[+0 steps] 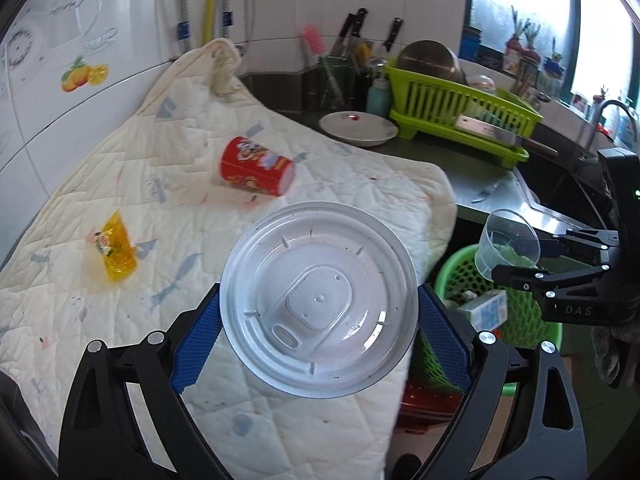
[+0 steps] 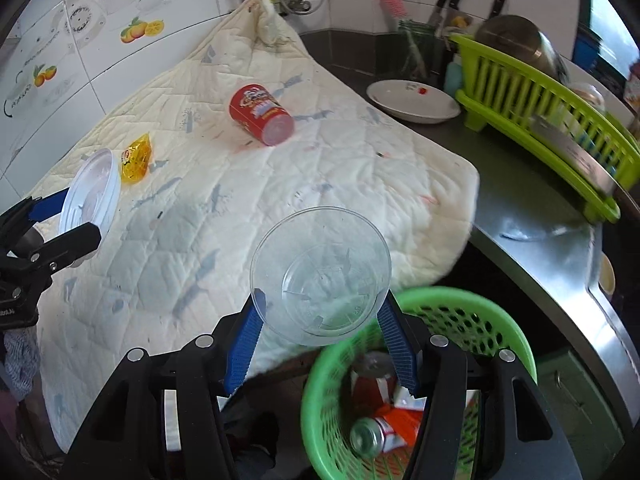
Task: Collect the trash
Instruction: 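Drop the clear cup into the basket with right tool while left tool carries the lid over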
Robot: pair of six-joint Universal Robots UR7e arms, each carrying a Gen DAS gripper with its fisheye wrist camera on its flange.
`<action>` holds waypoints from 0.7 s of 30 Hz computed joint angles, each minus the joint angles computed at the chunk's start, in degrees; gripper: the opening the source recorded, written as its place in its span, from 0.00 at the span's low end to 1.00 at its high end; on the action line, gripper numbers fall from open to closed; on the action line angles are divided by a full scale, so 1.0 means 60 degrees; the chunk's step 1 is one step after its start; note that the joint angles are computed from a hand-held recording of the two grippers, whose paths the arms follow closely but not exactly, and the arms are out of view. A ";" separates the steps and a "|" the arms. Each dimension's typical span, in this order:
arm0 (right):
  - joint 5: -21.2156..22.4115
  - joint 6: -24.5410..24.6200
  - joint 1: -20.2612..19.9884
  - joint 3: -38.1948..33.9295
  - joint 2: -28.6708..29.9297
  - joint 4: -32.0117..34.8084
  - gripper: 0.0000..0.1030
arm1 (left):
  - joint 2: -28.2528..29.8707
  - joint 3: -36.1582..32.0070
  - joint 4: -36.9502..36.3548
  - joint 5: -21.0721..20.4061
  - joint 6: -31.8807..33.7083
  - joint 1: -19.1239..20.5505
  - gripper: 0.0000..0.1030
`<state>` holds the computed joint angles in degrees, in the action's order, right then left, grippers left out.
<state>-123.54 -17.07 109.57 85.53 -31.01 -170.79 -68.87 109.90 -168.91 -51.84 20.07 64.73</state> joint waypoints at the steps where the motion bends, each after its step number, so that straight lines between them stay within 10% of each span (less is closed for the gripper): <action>1: -0.0044 0.0044 -0.0016 0.0193 -0.0121 -0.0109 0.54 | 0.0010 0.0081 -0.0011 -0.0011 -0.0028 -0.0101 0.88; 21: -0.1159 0.1119 -0.0833 0.3255 -0.2209 -0.1530 0.55 | 0.0693 0.0243 0.0254 -0.0728 -0.0052 -0.0976 0.88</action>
